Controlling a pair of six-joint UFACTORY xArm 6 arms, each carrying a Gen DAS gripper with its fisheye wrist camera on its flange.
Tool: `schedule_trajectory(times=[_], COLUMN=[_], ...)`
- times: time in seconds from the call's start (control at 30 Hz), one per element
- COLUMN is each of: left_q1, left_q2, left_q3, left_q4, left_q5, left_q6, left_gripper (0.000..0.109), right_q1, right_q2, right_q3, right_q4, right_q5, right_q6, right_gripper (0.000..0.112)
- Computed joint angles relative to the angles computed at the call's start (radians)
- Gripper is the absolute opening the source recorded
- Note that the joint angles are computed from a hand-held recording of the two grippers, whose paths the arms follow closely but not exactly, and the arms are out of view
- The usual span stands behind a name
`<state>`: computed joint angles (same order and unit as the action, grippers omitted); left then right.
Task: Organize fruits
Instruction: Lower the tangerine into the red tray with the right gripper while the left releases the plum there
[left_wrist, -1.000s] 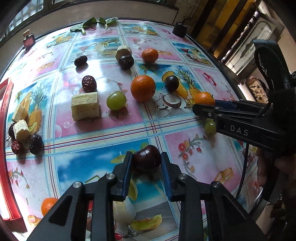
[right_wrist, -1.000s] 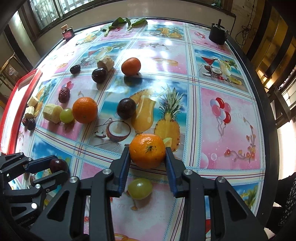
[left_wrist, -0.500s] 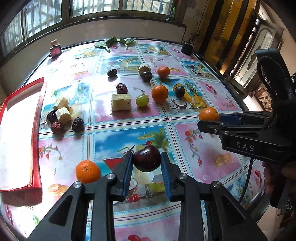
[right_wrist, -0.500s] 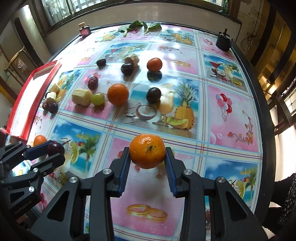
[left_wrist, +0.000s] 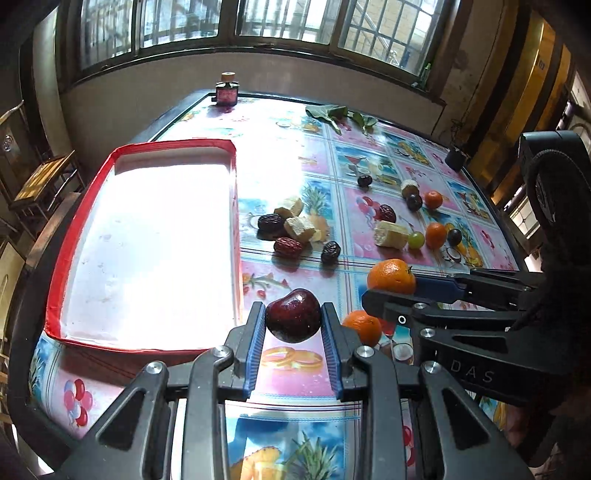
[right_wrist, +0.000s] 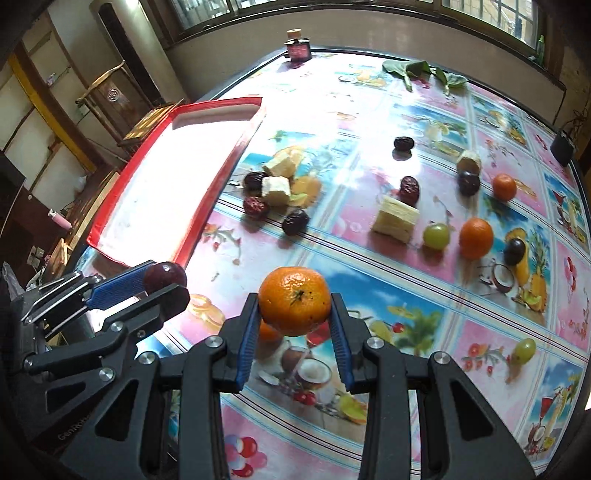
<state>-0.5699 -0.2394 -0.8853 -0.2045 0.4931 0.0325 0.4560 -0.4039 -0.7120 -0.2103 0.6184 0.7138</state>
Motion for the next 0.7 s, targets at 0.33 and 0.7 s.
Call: schedule_trajectory(times=[0.33, 0.7], left_q1=[0.144, 0.245], left_q2=[0.083, 0.395], left_q3=[-0.095, -0.4], left_q4=[0.049, 0.151], left_q5=[-0.028, 0.02], left_q6=[-0.011, -0.059], left_gripper=[0.029, 0.029], right_q1=[0.031, -0.019], right_q2=[0.297, 0.608], right_q3=[-0.294, -0.642], right_q4=[-0.007, -0.058], right_q5=[-0.054, -0.063], right_q6=[-0.037, -0.062], right_gripper=[0.039, 0.039])
